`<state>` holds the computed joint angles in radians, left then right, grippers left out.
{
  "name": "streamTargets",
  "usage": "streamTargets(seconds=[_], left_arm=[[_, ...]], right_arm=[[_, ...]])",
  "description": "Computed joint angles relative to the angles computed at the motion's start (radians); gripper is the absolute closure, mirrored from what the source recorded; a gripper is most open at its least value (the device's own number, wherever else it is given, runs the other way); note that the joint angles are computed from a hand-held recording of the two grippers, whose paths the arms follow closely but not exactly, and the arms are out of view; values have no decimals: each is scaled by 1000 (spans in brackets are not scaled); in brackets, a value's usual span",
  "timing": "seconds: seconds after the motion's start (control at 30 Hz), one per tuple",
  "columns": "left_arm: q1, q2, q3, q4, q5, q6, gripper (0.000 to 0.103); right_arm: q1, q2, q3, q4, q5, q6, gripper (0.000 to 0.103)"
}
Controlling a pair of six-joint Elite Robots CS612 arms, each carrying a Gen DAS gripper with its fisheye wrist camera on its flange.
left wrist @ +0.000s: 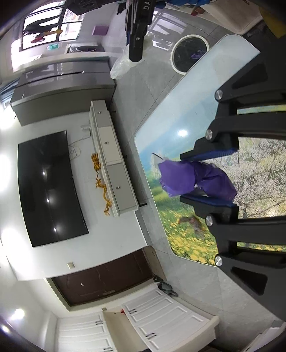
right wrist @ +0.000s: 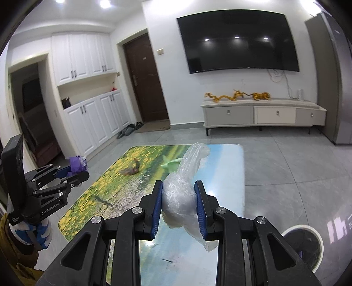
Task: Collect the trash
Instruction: 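Carry both bags over the white bin and open both grippers to drop them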
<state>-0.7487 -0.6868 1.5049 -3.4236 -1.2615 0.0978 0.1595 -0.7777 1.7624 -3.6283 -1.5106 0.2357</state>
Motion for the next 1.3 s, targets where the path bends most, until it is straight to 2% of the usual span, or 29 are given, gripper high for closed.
streamTargets(seconds=[0.23,0.5,0.7,0.9,1.07,1.2,1.27,1.3], left_arm=[[-32,25,-64,55,-19,65,74],[-69,75,-177,165,-63,130,74],[-95,136,-307,323,-155,152,73],[-109,238,-526,565,-351,127,73],[-120,358,-767,771,-474,102,73],[-124,458,-962,910,-567,73,73],[-122,520,-1081,993,-625,54,64],[-121,537,-1109,1008,-644,44,51]], right_arm=[[-41,-5,55,-52,-54,63,75],[-91,-9,115,-89,-156,115,74],[-146,1,156,-91,-197,204,74],[-208,21,170,-38,-213,292,73],[-256,51,160,24,-198,342,73],[-277,71,152,61,-179,364,71],[-283,79,144,89,-184,371,71],[-287,82,140,100,-185,377,65]])
